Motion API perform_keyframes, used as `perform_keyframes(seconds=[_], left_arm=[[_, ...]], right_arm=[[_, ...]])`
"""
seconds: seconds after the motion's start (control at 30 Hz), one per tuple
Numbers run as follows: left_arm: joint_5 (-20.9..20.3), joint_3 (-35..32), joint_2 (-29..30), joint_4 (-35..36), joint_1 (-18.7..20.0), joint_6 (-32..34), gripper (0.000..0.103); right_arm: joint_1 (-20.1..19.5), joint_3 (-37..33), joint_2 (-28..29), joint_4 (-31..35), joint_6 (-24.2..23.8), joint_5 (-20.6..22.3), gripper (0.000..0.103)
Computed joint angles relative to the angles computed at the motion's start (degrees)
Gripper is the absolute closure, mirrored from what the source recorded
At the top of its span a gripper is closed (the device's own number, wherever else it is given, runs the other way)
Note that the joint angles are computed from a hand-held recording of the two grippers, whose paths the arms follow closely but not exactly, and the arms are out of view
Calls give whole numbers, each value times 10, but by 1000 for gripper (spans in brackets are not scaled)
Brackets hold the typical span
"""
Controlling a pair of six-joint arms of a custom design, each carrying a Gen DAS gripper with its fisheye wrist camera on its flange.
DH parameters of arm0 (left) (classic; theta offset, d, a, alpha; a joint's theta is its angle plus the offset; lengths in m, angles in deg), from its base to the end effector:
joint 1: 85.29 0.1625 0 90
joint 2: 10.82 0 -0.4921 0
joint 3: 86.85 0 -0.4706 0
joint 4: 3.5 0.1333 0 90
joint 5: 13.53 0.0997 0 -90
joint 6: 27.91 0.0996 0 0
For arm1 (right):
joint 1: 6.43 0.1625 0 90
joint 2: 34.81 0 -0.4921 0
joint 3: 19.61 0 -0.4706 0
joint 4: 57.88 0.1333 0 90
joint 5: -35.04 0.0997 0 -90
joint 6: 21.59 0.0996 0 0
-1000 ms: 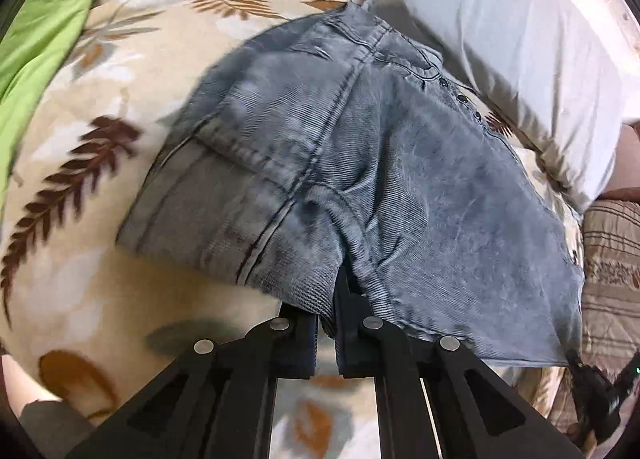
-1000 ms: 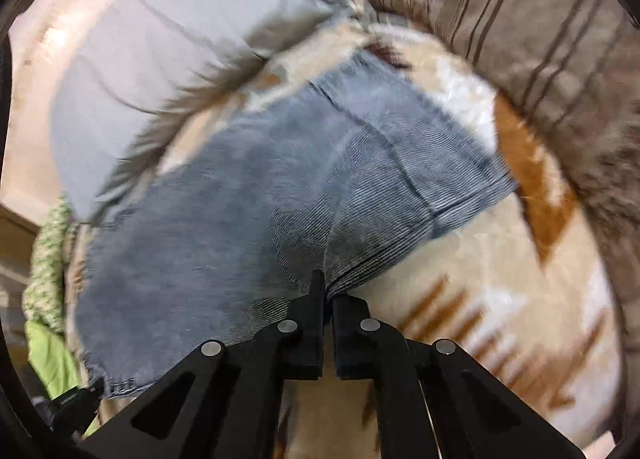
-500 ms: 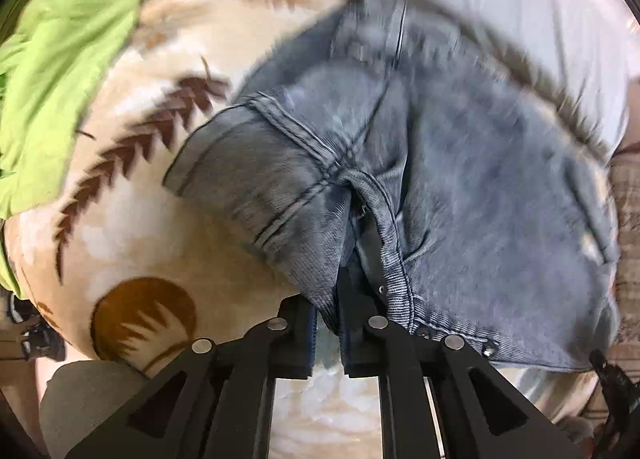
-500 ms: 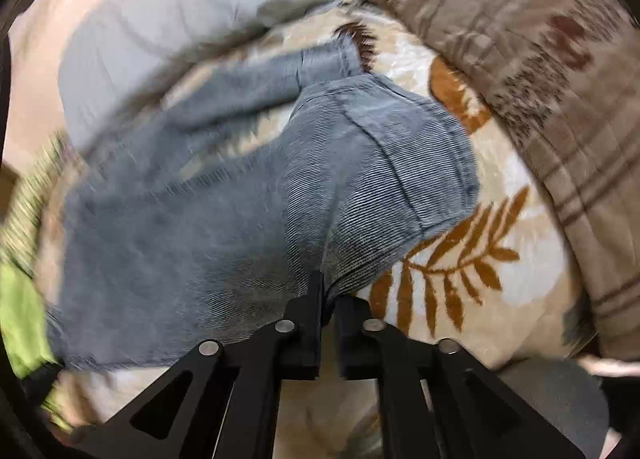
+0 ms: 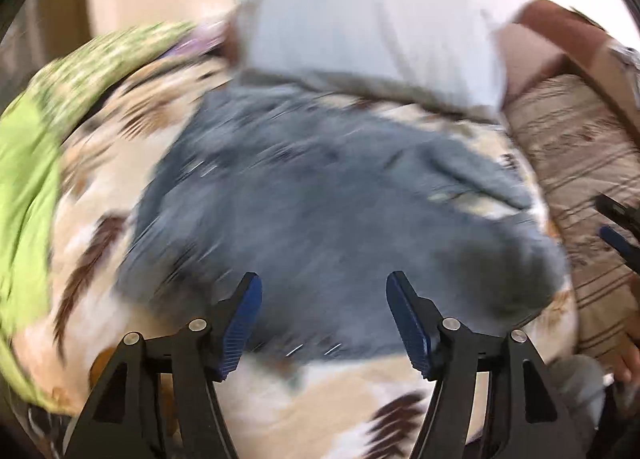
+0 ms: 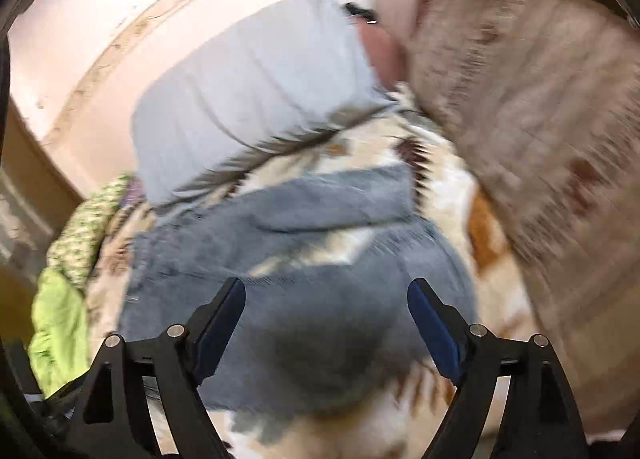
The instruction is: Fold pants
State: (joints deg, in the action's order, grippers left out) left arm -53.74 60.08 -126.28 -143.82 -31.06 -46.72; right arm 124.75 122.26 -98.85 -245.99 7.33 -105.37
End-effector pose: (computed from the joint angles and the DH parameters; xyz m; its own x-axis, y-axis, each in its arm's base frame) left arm -0.0084 -0.3698 0.3325 -0.8107 -0.0799 -0.5800 0.3082 0.7840 -0.5389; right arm 0.3258 -0.2865 0.1199 -0.8724 0.1501 0.4651 -0.2236 0.7236 -0.6529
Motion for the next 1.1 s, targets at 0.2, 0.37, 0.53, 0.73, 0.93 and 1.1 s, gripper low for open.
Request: perform_keyframes(seconds=[0.2, 0.37, 0.53, 0.73, 0.93, 1.1], left_arm=[[-88, -75, 188, -166, 54, 135, 30], [-150, -150, 332, -230, 141, 200, 31], [-207, -177, 372, -240, 205, 211, 32], [-252, -197, 370, -230, 225, 191, 32], [-254, -209, 345, -174, 207, 154, 32], [-254, -220, 341, -144, 195, 130, 32]], right_arm=[[-146, -34, 24, -61, -99, 97, 19], [-227, -69, 38, -48, -150, 77, 24], [-297, -116, 39, 22, -160, 73, 31], [-296, -136, 63, 46, -143, 35, 90], [-216, -97, 36, -31, -165, 40, 94], [-241, -96, 35, -46, -228, 38, 17]])
